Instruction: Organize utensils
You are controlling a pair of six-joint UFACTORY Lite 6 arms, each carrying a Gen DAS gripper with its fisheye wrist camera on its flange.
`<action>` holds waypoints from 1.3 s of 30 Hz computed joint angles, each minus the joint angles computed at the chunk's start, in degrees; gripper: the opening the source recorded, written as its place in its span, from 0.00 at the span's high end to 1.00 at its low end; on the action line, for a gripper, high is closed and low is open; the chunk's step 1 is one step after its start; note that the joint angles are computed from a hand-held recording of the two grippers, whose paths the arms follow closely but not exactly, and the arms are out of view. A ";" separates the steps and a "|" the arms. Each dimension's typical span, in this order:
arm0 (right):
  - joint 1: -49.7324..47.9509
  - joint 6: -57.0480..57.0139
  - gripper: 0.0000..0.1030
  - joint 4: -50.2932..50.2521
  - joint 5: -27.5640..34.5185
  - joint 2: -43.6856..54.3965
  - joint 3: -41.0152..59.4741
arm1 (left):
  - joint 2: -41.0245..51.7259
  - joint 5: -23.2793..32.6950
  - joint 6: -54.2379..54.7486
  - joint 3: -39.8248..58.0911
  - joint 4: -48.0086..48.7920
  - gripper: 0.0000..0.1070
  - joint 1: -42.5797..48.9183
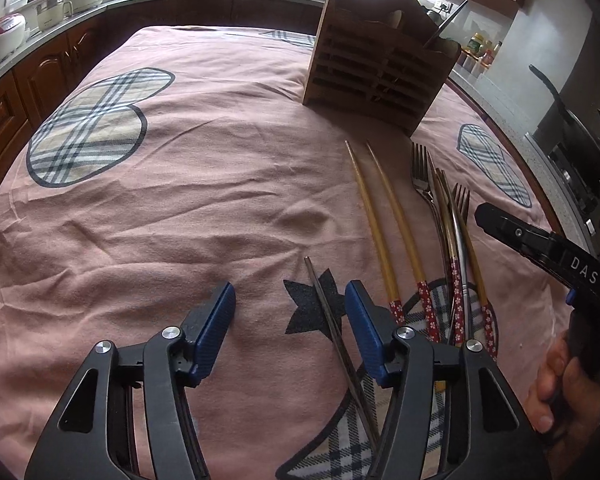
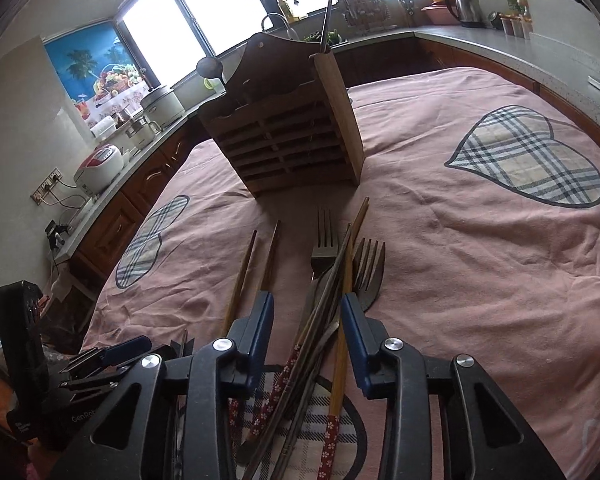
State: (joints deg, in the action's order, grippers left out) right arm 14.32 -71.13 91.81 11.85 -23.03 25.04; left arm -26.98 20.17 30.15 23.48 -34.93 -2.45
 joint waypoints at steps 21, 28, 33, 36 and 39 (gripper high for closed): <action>-5.90 -5.58 0.90 4.20 6.74 24.07 15.78 | 6.57 -3.45 3.12 3.50 0.43 0.93 -3.88; -7.41 -4.39 0.92 2.12 8.79 19.18 13.44 | 5.74 0.94 14.03 3.38 -9.75 0.95 0.69; -5.88 -3.21 0.92 1.00 7.16 21.36 15.08 | 4.44 1.30 11.98 2.66 -8.25 0.95 0.27; -5.23 -3.49 0.87 1.31 7.19 23.44 16.29 | 3.70 1.68 11.44 2.36 -7.78 0.95 0.27; -5.53 -3.56 0.87 1.72 8.24 24.20 16.70 | 3.78 1.91 12.10 2.34 -8.32 0.95 0.57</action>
